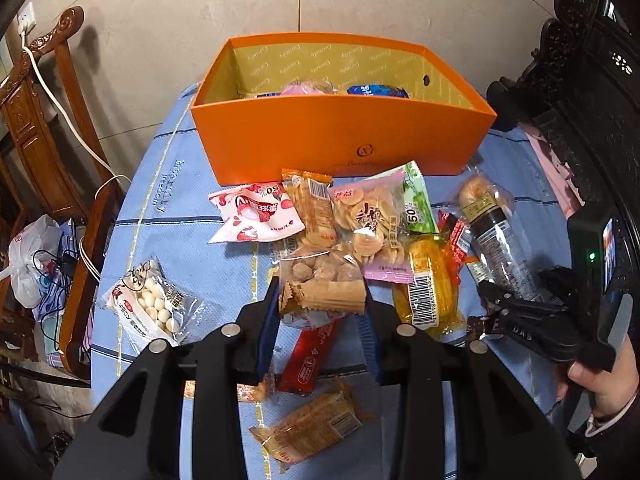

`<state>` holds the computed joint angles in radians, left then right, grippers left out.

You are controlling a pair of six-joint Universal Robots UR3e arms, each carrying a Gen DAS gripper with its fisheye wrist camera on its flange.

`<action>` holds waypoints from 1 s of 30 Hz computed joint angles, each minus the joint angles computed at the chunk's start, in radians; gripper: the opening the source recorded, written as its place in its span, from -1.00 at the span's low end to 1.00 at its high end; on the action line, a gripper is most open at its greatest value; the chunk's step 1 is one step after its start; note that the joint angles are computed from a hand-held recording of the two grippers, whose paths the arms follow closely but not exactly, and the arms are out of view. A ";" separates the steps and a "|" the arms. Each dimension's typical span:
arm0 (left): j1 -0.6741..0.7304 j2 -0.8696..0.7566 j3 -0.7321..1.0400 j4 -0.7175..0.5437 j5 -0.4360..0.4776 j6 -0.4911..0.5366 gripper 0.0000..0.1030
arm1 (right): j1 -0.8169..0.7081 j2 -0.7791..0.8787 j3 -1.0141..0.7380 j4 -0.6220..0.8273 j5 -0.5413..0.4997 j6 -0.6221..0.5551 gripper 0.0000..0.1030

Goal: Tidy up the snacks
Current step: 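Lift both held bags off the table toward the orange box, then lower both bags into the orange box and open both tools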

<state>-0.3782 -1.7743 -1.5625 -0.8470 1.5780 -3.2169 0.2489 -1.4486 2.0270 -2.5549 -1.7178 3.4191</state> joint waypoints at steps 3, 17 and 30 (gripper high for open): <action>0.002 -0.005 -0.002 0.003 0.001 -0.002 -0.32 | -0.004 -0.031 0.002 -0.009 -0.011 -0.002 0.37; 0.008 0.011 -0.003 -0.004 -0.008 0.006 -0.32 | -0.029 -0.053 -0.081 0.064 0.071 -0.040 -0.39; 0.007 0.001 0.186 -0.054 -0.015 0.051 -0.31 | -0.024 -0.111 -0.329 0.145 0.093 -0.102 -0.39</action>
<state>-0.3717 -1.7737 -1.3767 -0.9014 1.5631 -3.1655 0.2246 -1.5592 1.6985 -2.4098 -1.6250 3.3175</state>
